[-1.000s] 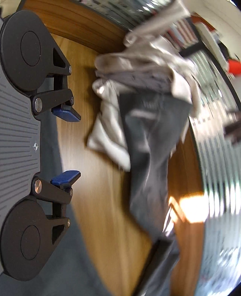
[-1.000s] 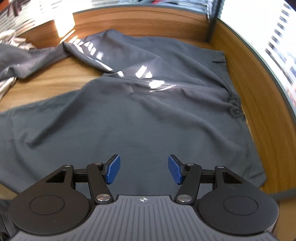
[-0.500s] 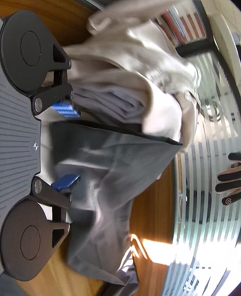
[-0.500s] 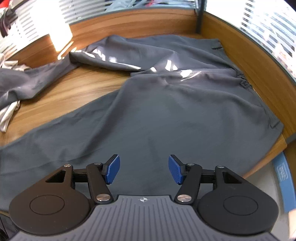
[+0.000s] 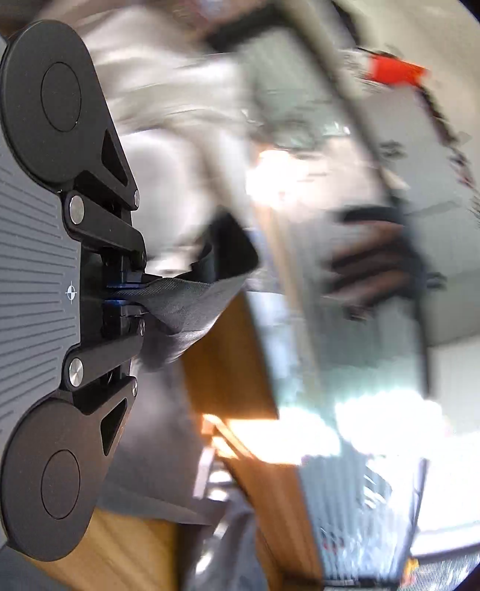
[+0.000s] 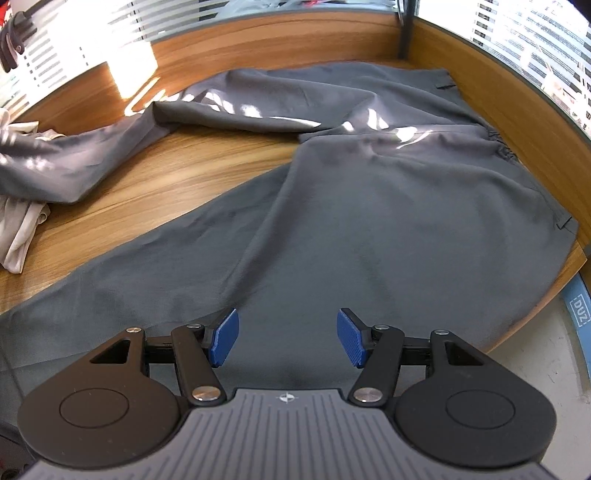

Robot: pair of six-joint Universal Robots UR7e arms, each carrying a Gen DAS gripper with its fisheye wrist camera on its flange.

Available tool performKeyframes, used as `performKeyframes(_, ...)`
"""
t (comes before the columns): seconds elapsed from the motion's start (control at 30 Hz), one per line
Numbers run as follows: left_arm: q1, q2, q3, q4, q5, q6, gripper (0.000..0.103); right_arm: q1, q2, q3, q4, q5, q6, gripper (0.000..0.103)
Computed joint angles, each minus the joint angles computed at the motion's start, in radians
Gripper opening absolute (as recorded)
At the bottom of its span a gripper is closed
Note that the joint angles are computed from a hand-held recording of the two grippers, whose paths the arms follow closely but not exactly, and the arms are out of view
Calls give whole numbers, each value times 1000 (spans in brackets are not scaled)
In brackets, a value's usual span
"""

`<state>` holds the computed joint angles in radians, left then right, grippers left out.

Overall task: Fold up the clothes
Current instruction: 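Grasp a dark garment from the clothes heap with the left gripper and lift it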

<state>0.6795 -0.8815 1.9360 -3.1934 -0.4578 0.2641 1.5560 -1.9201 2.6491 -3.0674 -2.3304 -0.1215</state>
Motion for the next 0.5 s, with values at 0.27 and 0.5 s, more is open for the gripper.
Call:
performKeyframes(0.27,56,111,-331,-29,14,337,7,20,89,-33,-57,8,52,65)
performKeyframes(0.5,107,125,-364,181,144,186,15,61,189,-58,-181,9,61,65)
